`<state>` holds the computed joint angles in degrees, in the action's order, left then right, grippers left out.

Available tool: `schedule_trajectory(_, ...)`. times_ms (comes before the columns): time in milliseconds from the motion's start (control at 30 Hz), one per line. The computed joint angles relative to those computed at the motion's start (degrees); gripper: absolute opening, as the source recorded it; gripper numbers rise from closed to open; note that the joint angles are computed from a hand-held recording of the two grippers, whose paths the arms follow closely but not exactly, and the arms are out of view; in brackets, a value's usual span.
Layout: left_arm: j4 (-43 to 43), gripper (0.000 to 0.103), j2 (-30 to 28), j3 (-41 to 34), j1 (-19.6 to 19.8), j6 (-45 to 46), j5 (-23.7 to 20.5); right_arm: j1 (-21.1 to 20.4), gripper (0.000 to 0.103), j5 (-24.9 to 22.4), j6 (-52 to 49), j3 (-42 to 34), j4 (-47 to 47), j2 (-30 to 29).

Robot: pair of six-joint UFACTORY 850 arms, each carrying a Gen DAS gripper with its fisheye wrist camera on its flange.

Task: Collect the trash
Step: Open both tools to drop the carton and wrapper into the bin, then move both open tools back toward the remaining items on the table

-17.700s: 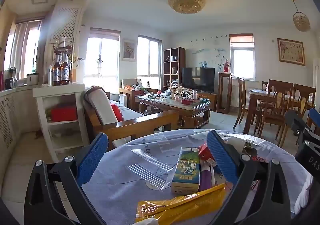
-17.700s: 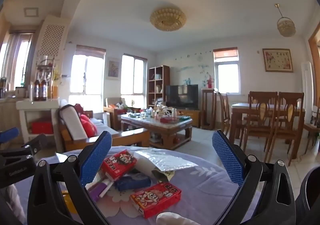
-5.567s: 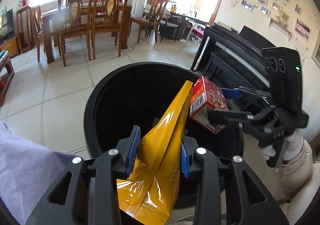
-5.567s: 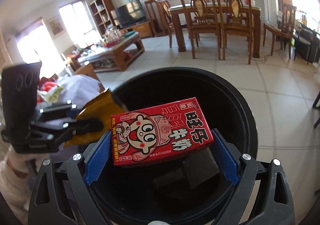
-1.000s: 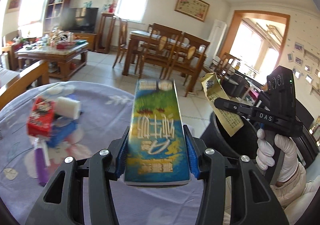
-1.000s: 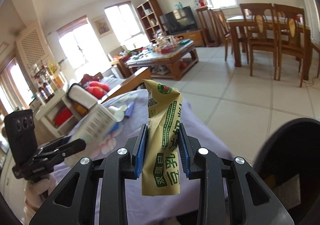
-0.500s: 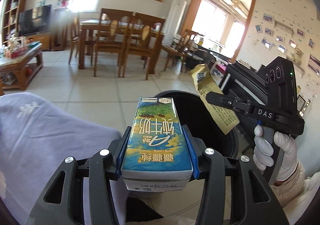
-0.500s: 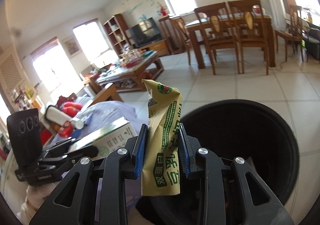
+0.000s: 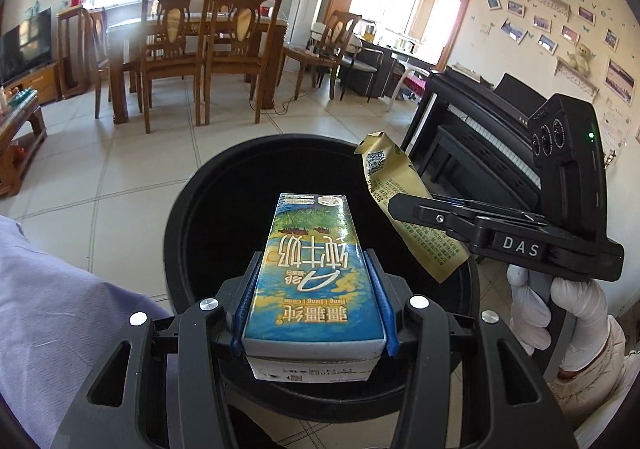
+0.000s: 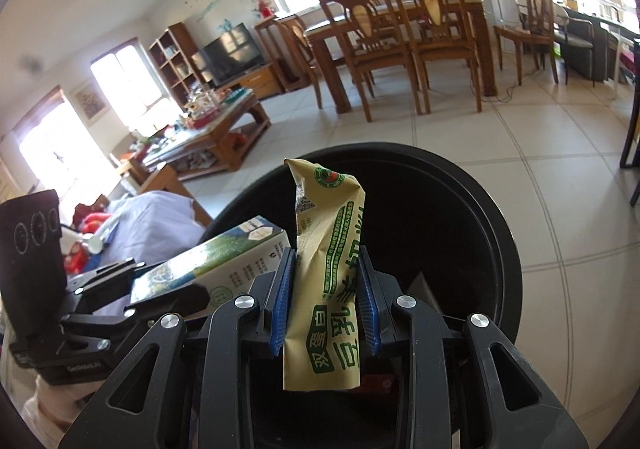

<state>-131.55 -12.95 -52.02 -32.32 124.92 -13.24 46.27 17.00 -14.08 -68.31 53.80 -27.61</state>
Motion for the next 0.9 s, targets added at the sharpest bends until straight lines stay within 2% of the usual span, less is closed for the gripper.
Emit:
schedule_trajectory(133, 4.8, 0.049, -1.5, -1.2, -0.5, -4.4, 1.4, -0.2, 0.031, -0.6, 0.2, -0.5, 0.4, -0.7)
schedule_trajectory(233, 4.1, 0.050, -1.7, -1.4, -1.1, -4.2, 2.9, -0.4, 0.032, -1.3, 2.6, -0.6, -1.0, -1.1)
schedule_trajectory(267, 5.4, 0.050, -1.7, -1.4, -1.1, -5.6, 3.0, -0.5, 0.034, -1.2, 2.7, -0.6, -0.8, -1.1)
schedule_trajectory(333, 5.3, 0.050, -1.4, -1.2, -1.2, -5.3, 3.0, -0.5, 0.045, -1.0, 2.2, -0.9, 0.0, -1.4)
schedule_trajectory(400, 4.8, 0.056, -1.0, -0.9, -1.1, -4.3, 3.0, -0.3, 0.053, -0.7, 1.9, -1.0, 1.0, -1.4)
schedule_trajectory(467, -0.5, 0.061, -0.2, 0.0, -1.2, 1.3, 2.8, 0.1, 0.055, -0.2, 1.2, -1.1, 2.0, -1.4)
schedule_trajectory(533, -1.1, 0.061, 0.9, 1.0, -0.9, 2.3, 1.8, 0.7, 0.055, 0.1, -1.1, -1.4, 4.2, -1.4)
schedule_trajectory(633, -8.6, 0.063, 3.6, 3.4, -0.8, 9.7, 1.2, 1.0, 0.056, -0.1, -2.2, -2.0, 5.0, -1.6)
schedule_trajectory(700, -15.2, 0.071, 5.7, 5.4, -0.4, 15.9, 0.7, 0.9, 0.060, -0.3, -3.9, -3.0, 6.1, -2.0)
schedule_trajectory(900, -24.4, 0.071, 11.6, 10.6, 2.9, 23.3, -0.5, 2.4, 0.065, -1.5, -11.7, -8.3, 11.7, -4.6)
